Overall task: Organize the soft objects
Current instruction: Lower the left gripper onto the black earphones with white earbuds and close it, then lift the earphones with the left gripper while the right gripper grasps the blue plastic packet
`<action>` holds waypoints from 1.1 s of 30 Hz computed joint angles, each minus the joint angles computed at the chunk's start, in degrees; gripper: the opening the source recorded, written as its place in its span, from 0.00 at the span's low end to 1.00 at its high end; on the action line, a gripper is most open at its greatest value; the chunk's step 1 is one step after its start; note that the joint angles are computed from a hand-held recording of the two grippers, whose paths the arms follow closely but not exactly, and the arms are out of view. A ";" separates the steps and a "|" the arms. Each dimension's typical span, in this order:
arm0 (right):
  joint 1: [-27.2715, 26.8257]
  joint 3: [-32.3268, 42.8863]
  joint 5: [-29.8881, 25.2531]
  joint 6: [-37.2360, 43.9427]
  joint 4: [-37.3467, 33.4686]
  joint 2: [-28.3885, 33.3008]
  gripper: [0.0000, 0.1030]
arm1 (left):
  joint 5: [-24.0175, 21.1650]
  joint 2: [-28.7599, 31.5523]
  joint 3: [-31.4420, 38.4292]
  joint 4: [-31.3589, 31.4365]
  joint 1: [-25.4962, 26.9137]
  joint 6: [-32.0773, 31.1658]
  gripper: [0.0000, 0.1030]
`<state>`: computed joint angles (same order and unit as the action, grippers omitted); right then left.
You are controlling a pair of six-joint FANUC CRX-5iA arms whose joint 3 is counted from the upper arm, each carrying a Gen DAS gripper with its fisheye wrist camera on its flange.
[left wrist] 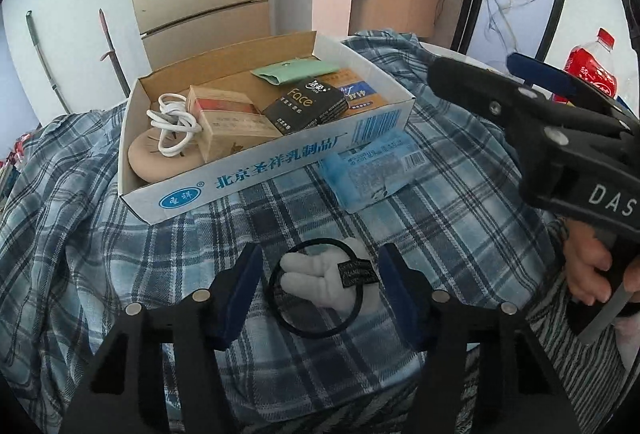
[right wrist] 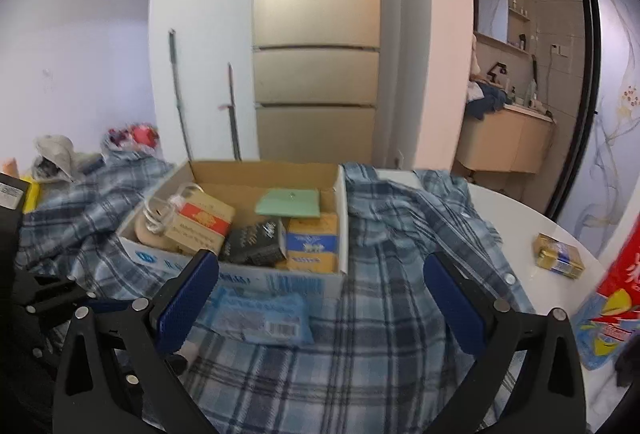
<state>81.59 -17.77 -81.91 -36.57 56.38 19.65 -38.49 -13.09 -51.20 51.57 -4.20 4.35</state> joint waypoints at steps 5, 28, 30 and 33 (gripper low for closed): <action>-0.28 2.20 -0.83 3.50 -1.68 -0.18 0.99 | -1.15 0.65 0.98 -1.70 0.66 1.78 0.60; -6.18 6.58 12.15 10.36 -9.66 2.33 0.99 | 5.43 -8.80 -9.59 30.71 -1.55 -15.78 0.20; -6.37 6.71 12.55 10.43 -9.59 2.72 0.99 | 9.86 -9.89 -10.49 36.99 -4.79 -17.78 0.20; -6.62 7.47 12.65 11.41 -10.52 3.51 0.99 | 11.23 -9.56 -10.27 38.46 -4.51 -17.13 0.20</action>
<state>74.97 -10.30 -69.26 -25.16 45.86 23.15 -27.26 -22.65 -61.46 90.03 -8.71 -12.78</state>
